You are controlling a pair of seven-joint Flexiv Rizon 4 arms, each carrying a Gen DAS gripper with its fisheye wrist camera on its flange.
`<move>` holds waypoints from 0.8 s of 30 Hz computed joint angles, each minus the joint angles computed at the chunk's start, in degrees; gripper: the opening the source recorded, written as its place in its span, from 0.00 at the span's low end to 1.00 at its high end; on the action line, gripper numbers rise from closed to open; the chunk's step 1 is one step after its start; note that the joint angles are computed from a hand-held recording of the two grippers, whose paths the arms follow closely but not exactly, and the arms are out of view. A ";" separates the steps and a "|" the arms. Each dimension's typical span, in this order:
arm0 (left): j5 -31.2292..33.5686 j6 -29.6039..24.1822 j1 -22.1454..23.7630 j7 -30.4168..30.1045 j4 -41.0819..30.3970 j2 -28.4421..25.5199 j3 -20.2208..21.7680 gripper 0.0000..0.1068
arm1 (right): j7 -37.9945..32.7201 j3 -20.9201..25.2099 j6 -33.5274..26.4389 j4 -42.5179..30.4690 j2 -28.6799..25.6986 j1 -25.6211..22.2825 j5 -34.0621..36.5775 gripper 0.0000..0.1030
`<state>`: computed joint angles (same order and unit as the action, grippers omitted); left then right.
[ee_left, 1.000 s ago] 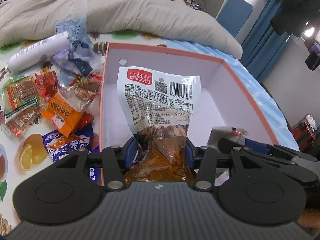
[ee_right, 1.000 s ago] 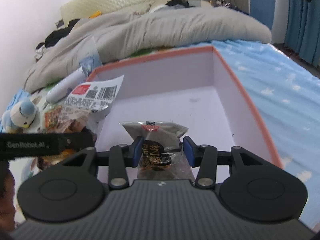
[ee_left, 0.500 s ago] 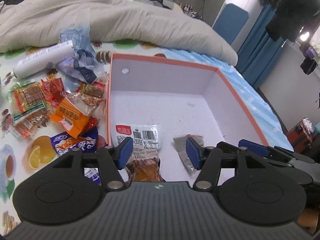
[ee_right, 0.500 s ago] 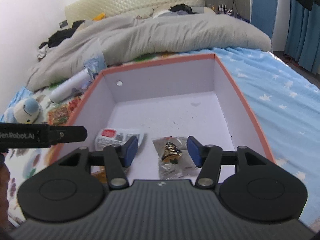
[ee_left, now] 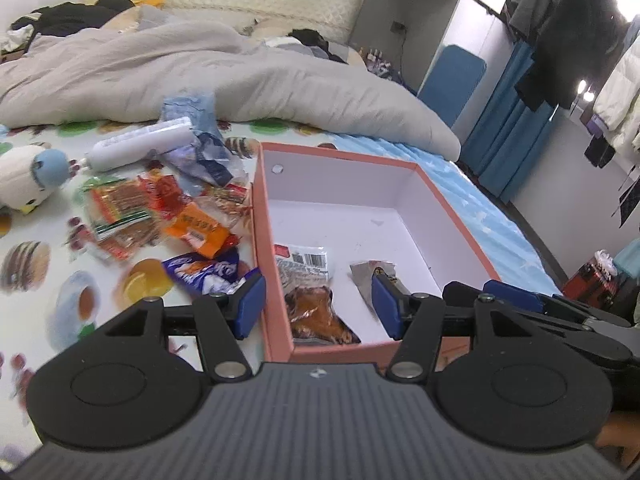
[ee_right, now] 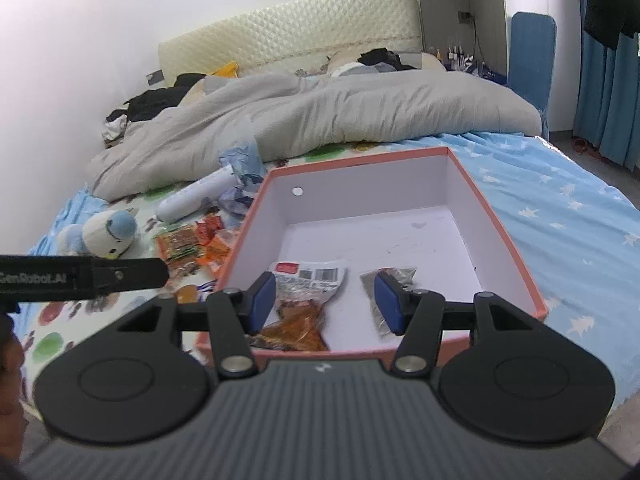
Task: Organize snacks
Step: 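Lift both tools away from the pink box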
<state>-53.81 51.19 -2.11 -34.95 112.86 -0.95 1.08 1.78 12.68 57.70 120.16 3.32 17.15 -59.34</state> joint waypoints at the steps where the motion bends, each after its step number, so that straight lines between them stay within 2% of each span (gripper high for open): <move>1: -0.44 -0.12 0.14 0.39 0.85 1.13 0.46 0.60 | 0.71 0.54 -0.88 -0.03 0.45 0.37 -0.44 0.55; 6: -1.16 -3.15 1.07 1.39 4.43 6.90 3.73 0.60 | 3.61 2.84 -4.23 -0.18 2.34 2.19 -2.20 0.55; 14: -1.01 -7.20 2.97 2.85 8.41 12.40 7.99 0.60 | 4.82 5.15 -8.11 -1.09 2.75 5.57 -1.39 0.55; 24: -0.40 -5.89 5.61 3.59 13.05 16.81 11.09 0.60 | 6.06 5.79 -6.50 -1.17 1.74 8.63 -3.48 0.55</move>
